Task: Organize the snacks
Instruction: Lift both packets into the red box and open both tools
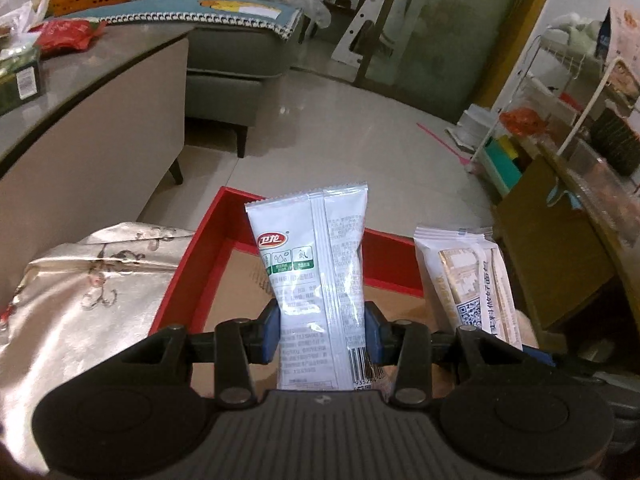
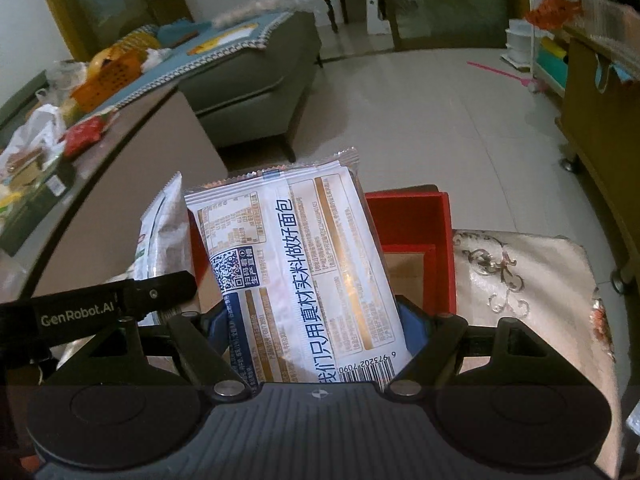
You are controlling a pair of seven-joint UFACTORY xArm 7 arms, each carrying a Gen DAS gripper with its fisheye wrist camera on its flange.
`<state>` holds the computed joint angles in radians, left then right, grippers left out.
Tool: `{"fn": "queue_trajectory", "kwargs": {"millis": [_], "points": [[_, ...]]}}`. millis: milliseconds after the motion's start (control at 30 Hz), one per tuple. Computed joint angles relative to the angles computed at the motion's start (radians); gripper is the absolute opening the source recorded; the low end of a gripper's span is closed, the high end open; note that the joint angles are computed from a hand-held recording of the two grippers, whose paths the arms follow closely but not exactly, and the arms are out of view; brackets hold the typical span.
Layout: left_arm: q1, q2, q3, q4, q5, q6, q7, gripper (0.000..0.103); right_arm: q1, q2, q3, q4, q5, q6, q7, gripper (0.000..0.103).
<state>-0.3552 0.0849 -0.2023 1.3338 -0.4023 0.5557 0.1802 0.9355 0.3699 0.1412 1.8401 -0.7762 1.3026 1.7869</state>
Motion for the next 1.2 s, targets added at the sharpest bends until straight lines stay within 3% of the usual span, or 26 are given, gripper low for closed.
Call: {"fn": "queue_trajectory", "kwargs": {"millis": [333, 533, 633, 733, 1000, 1200], "points": [[-0.008, 0.1, 0.008, 0.041, 0.152, -0.001, -0.093, 0.034, -0.05, 0.055, -0.019, -0.013, 0.056, -0.094, -0.011, 0.084], [-0.02, 0.109, 0.013, 0.023, 0.235, -0.008, -0.135, 0.034, -0.006, 0.145, -0.053, 0.125, 0.072, 0.02, -0.133, 0.082], [-0.023, 0.094, 0.012, 0.005, 0.264, -0.01, -0.138, 0.034, 0.007, 0.166, -0.064, 0.159, 0.084, 0.033, -0.167, 0.074], [-0.029, 0.08, 0.012, -0.015, 0.296, -0.009, -0.14, 0.034, -0.013, 0.135, -0.058, 0.1, 0.124, -0.043, -0.145, 0.06], [-0.029, 0.065, 0.017, -0.031, 0.34, 0.026, -0.154, 0.037, 0.001, 0.195, -0.071, 0.205, 0.179, 0.033, -0.212, 0.063], [-0.023, 0.021, 0.016, -0.067, 0.338, 0.066, -0.138, 0.039, 0.003, 0.186, -0.066, 0.203, 0.22, 0.05, -0.234, 0.067]]}}
